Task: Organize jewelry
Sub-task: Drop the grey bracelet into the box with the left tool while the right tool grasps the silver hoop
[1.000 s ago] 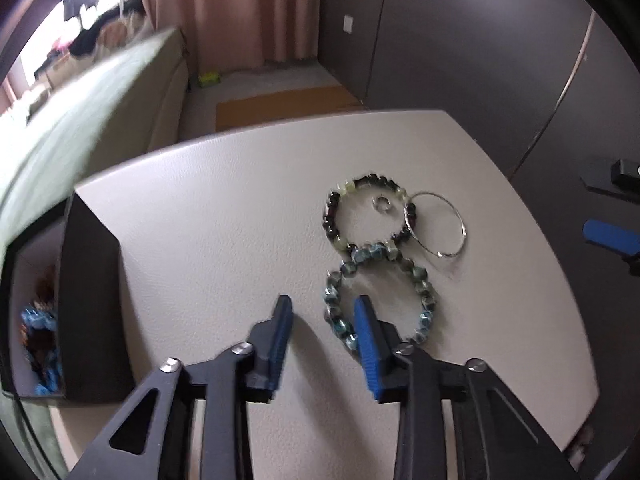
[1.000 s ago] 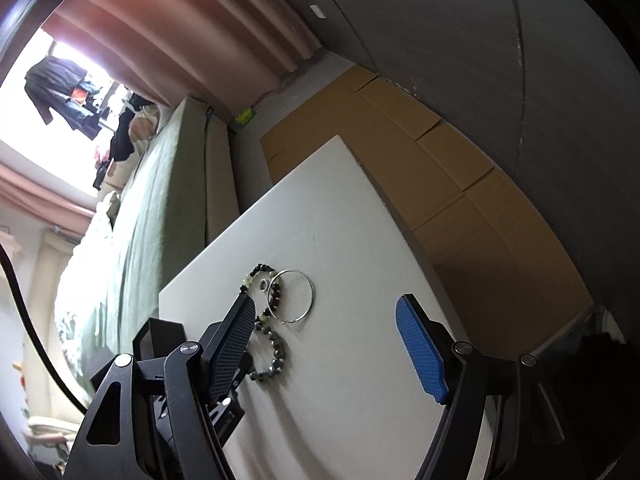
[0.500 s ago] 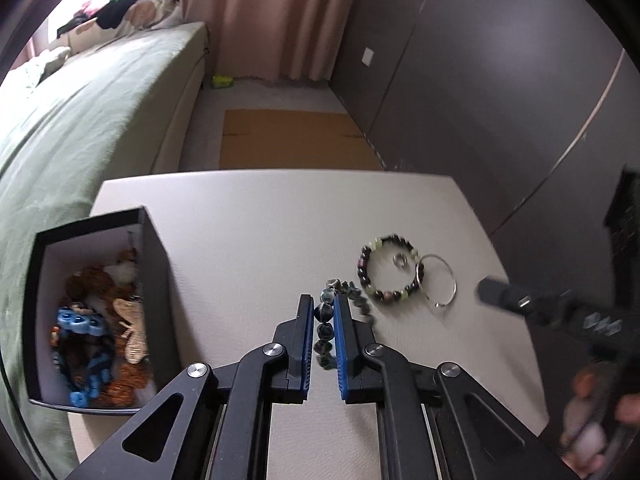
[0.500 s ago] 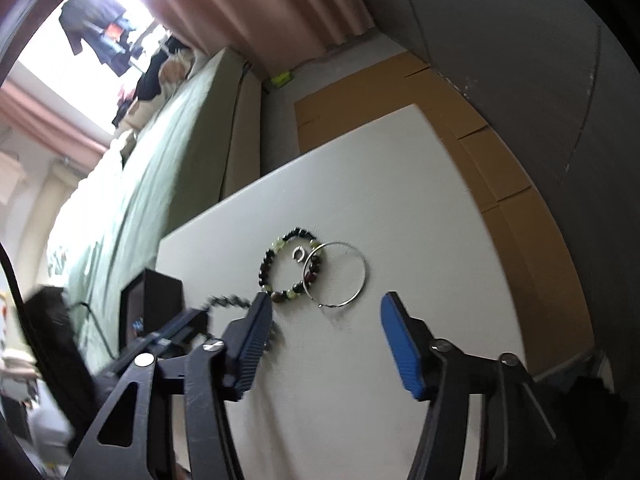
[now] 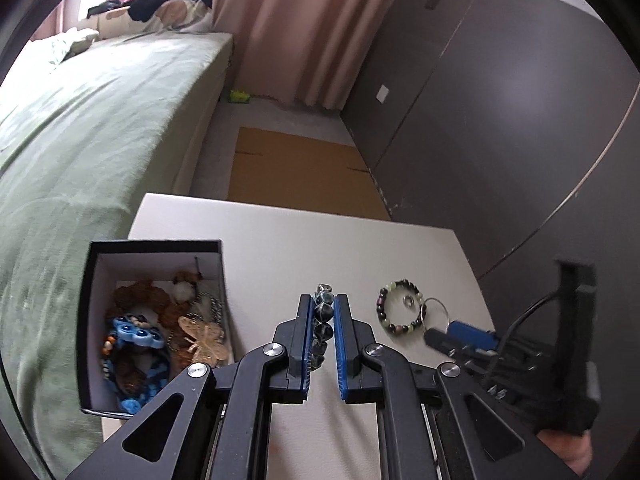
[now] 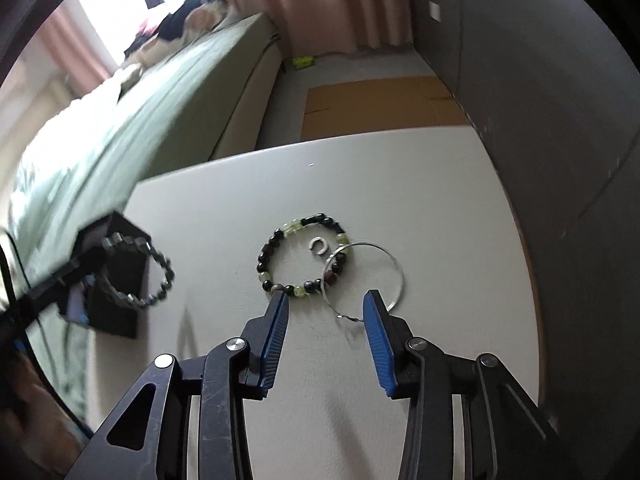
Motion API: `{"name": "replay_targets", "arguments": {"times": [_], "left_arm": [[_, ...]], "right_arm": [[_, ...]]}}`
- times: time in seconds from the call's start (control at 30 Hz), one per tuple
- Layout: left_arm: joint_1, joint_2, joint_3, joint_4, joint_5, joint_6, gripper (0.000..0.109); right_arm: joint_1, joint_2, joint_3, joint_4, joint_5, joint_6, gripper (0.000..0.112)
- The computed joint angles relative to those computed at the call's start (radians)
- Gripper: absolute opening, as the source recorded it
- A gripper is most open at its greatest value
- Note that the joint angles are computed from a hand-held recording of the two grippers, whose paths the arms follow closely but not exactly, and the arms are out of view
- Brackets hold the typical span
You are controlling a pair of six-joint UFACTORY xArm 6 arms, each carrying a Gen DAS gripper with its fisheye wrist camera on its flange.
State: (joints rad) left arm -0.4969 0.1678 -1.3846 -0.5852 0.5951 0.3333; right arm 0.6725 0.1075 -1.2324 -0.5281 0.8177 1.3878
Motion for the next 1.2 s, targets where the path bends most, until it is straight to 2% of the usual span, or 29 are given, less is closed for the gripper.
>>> {"name": "replay_targets", "arguments": {"times": [0.23,0.3,0.37,0.43,0.57,0.7,0.8,0.97,1.2], "left_arm": [[0.024,-0.017,0.006,-0.034,-0.007,0.011,0.010],[0.029,-0.021,0.009,-0.044,-0.009,0.015,0.010],[0.033,-0.032,0.020,-0.052,-0.013,0.021,0.010],[0.035,-0.042,0.029,-0.056,-0.019,0.022,0.010],[0.045,-0.063,0.049,-0.078,-0.025,0.035,0.010],[0.061,-0.090,0.071,-0.115,-0.033,0.055,0.010],[0.075,-0.111,0.087,-0.145,-0.037,0.073,0.010],[0.102,-0.135,0.105,-0.176,-0.051,0.086,0.010],[0.136,-0.135,0.102,-0.191,-0.063,0.069,0.010]], "right_arm": [[0.016,0.069,-0.085,0.023,0.131,-0.085,0.038],[0.023,0.088,-0.115,0.011,0.181,-0.102,0.029],[0.024,0.088,-0.121,0.007,0.191,-0.106,0.022],[0.020,0.071,-0.100,0.009,0.175,-0.096,0.007],[-0.003,-0.003,0.005,0.042,0.034,-0.032,0.004],[-0.005,-0.072,0.086,0.006,-0.094,0.062,0.004],[0.000,-0.088,0.103,-0.024,-0.144,0.111,0.003],[0.001,-0.114,0.154,-0.072,-0.279,0.205,0.003],[-0.003,-0.083,0.129,-0.171,-0.400,0.307,0.003]]}}
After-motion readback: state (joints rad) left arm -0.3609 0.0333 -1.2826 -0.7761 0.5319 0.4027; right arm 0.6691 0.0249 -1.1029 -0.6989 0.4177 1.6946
